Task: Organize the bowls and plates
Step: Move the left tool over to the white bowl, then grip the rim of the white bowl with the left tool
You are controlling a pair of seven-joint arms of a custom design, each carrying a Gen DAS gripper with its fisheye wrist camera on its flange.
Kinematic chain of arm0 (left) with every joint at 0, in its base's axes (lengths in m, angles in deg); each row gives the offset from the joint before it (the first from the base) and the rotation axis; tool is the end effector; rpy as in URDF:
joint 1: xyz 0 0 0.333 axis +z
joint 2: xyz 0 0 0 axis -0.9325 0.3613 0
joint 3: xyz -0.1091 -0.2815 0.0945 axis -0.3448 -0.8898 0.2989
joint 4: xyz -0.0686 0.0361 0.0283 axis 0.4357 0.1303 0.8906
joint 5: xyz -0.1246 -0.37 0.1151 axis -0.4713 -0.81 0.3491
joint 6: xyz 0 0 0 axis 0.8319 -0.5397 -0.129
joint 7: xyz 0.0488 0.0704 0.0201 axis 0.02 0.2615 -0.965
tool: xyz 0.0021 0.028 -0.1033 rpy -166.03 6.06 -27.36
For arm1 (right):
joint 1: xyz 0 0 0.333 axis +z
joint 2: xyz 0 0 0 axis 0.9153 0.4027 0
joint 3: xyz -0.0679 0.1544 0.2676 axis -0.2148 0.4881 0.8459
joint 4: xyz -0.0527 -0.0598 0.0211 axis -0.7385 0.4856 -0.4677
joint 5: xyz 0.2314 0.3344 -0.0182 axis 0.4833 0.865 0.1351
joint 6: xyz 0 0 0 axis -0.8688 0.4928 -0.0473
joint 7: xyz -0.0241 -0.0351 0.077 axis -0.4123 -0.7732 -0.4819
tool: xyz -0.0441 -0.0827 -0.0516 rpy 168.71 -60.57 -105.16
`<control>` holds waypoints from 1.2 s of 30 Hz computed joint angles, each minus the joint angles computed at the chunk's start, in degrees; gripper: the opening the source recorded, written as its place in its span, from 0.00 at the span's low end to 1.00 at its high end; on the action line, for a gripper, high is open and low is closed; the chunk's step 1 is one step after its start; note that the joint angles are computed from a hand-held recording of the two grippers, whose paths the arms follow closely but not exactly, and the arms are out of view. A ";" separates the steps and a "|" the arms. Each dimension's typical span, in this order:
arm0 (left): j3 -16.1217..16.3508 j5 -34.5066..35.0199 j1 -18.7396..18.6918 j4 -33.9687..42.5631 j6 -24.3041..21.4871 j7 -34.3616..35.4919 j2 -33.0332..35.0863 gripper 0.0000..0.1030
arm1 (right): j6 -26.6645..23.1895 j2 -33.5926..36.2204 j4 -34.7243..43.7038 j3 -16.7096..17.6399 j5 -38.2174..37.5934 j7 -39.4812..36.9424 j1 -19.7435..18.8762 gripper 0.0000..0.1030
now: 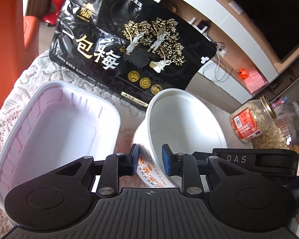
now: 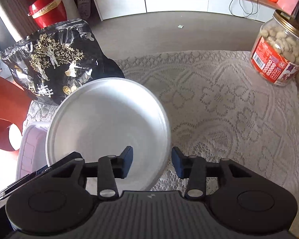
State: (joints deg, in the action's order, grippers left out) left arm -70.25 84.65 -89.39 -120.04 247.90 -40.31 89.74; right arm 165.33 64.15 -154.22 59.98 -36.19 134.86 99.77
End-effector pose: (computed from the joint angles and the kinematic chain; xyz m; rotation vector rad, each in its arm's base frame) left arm 0.5534 -0.2315 0.3134 -2.2490 1.5976 -1.1346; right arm 0.6251 0.3992 0.3528 -2.0359 1.8792 -0.3121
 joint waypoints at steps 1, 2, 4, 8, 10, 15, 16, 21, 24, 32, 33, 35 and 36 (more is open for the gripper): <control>0.10 0.14 -0.31 0.30 -0.49 0.22 0.01 0.26 | -0.06 -0.32 -0.39 -0.24 -0.45 0.04 0.19 0.38; -0.02 0.48 -0.38 0.46 -0.95 0.40 -0.04 0.26 | 0.28 -0.86 -1.11 -0.19 -0.64 -0.22 0.15 0.38; -3.05 2.29 2.37 0.74 -1.65 0.40 -0.14 0.26 | 1.00 -2.19 -2.80 -0.30 -1.31 -0.70 0.06 0.38; -7.11 5.47 5.88 0.62 -2.03 0.18 -0.73 0.28 | 1.64 -4.86 -5.99 -1.01 -3.62 0.15 0.13 0.38; -5.94 5.82 4.44 0.37 -1.99 0.10 -1.27 0.28 | 1.63 -6.17 -7.60 -0.33 -3.17 -0.44 -0.79 0.38; -4.87 5.66 3.54 0.35 -2.34 -0.58 -1.07 0.26 | 0.41 -7.51 -9.52 1.14 -1.12 -1.48 -2.43 0.38; -5.77 5.80 4.60 0.49 -2.53 -0.93 -0.77 0.26 | 0.40 -7.51 -9.60 1.04 -1.20 -1.00 -2.39 0.38; -12.25 8.04 11.46 1.78 -2.09 -2.00 1.68 0.27 | 0.54 -6.32 -8.76 0.62 -1.63 0.93 -2.35 0.39; -12.65 8.92 11.56 3.35 -2.75 -2.16 3.14 0.28 | 0.19 -5.20 -7.85 1.34 -0.25 -0.26 -2.96 0.39; -6.79 9.28 4.89 6.22 -6.37 -3.47 4.49 0.27 | -1.10 -3.06 -6.19 1.50 2.03 -2.24 -2.66 0.42; -6.70 9.45 4.79 6.42 -6.54 -3.40 4.69 0.26 | -1.35 -2.87 -6.06 1.57 2.38 -2.41 -2.75 0.42; -4.80 9.94 2.89 6.63 -6.58 -3.61 4.76 0.26 | -1.71 -2.64 -5.95 1.72 2.93 -2.92 -2.87 0.42; -3.19 10.28 1.18 6.87 -6.94 -3.85 4.70 0.25 | -1.50 -2.57 -5.99 1.48 2.51 -2.96 -2.61 0.42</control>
State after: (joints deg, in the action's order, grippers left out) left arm -73.44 94.93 -88.21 -113.17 240.96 -44.17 94.45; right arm 163.84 61.58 -160.20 61.45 -33.67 131.89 97.16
